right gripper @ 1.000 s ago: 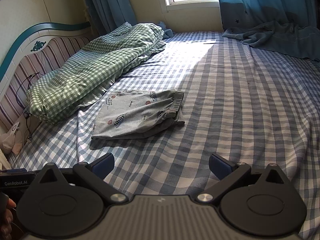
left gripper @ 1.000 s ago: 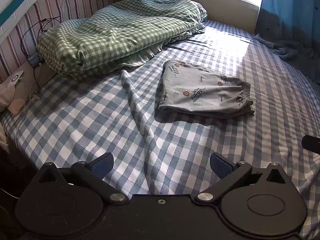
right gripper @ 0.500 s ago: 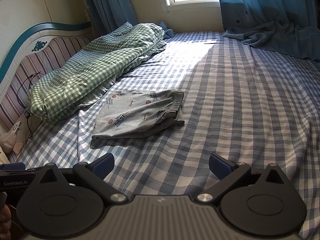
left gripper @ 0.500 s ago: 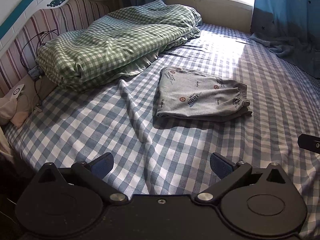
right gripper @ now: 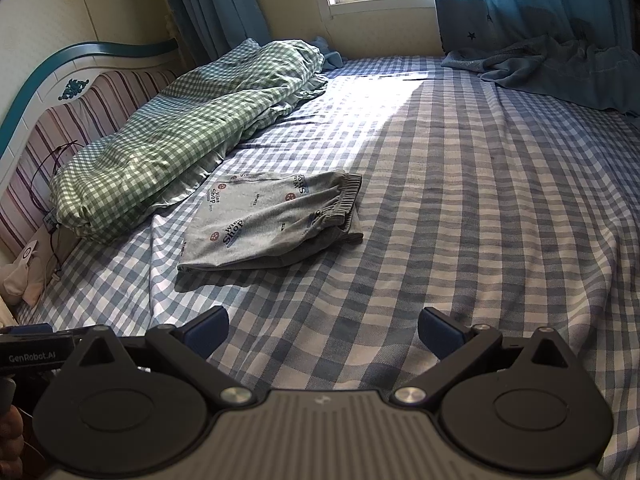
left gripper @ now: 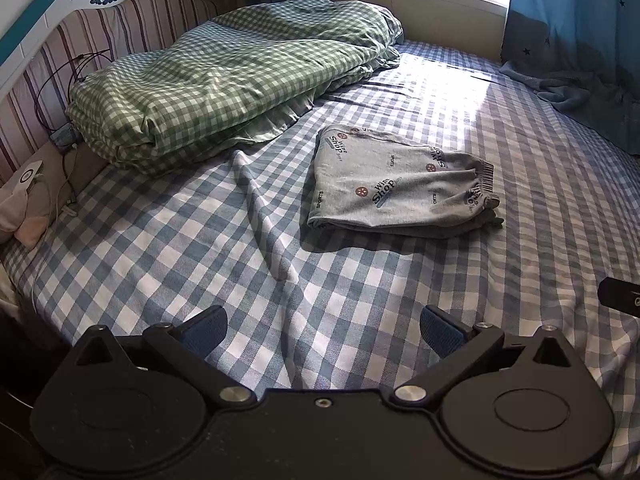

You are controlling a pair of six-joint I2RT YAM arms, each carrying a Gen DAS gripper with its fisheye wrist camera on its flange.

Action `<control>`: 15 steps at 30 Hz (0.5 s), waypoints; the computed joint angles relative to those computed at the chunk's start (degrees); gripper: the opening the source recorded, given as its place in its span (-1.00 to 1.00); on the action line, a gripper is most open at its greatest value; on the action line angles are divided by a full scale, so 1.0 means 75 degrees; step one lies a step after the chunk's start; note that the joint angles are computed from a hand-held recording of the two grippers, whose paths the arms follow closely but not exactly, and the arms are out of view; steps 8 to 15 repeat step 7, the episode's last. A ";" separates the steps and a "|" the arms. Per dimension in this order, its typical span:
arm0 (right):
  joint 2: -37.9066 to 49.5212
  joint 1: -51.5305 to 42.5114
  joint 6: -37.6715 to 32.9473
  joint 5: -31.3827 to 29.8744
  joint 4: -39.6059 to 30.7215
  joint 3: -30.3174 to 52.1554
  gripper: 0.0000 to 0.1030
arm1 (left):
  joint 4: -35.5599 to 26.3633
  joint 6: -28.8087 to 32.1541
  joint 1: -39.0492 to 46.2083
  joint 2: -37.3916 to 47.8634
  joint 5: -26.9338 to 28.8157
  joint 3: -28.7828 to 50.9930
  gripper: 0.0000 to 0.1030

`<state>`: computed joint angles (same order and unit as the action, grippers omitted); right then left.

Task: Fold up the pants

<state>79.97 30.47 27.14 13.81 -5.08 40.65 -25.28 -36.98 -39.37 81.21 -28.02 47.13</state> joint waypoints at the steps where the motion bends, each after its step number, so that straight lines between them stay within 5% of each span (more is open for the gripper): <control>1: 0.0032 -0.0055 -0.0029 -0.0049 0.0003 0.0017 0.99 | 0.0048 0.0048 0.0019 0.0012 0.0030 -0.0001 0.99; 15: 0.0312 -0.0080 -0.0022 -0.0141 -0.0052 0.0204 0.99 | 0.0177 0.0258 0.0164 0.0229 0.0153 0.0111 0.99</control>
